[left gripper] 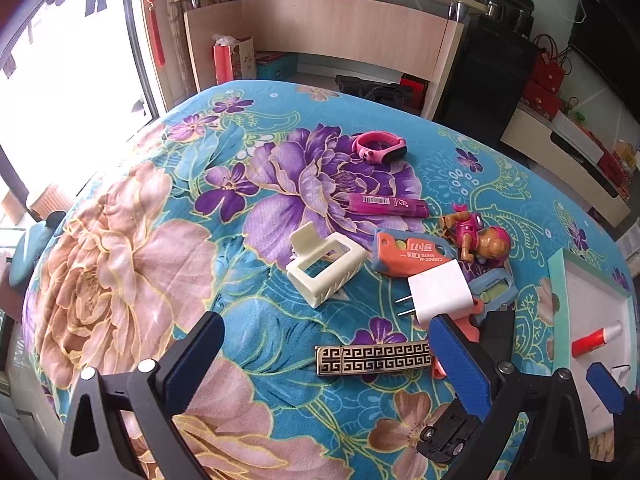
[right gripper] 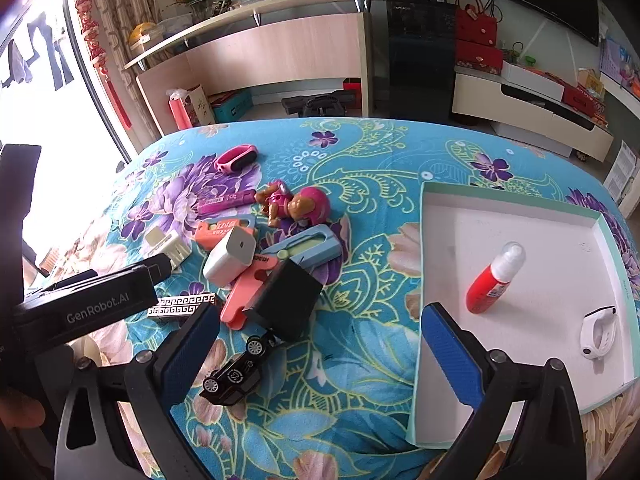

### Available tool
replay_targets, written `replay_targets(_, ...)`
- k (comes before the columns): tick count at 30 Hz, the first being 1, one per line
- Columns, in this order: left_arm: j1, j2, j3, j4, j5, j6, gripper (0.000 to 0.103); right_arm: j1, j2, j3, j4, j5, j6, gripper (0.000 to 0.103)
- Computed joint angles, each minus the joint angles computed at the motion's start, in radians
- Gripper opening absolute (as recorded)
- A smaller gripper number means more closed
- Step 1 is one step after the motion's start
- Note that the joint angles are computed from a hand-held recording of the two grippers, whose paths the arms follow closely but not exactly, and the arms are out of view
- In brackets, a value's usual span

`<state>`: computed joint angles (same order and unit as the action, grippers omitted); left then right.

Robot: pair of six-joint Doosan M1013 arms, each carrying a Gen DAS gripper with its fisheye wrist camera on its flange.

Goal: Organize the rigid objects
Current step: 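Withdraw both open tools from the tray back toward the object pile, then grasp the black toy car with the right tool while the left tool grasps the gold patterned bar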

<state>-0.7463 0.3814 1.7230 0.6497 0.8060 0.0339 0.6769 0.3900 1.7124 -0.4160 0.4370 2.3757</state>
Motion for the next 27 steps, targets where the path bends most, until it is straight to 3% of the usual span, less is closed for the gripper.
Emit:
replay_targets(11,0.042,-0.026,0.061,-0.083,-0.126,0.035,0.103,0.005,0.029,-0.029,0.125,0.063,-0.132,0.101)
replay_targets(19,0.047,-0.014,0.052,-0.150,-0.148,0.145,0.103,0.005,0.061,-0.057,0.180,0.136,-0.205,0.101)
replay_targets(27,0.050,0.000,0.041,-0.192,-0.137,0.187,0.103,0.001,0.065,-0.059,0.291,0.122,-0.326,0.100)
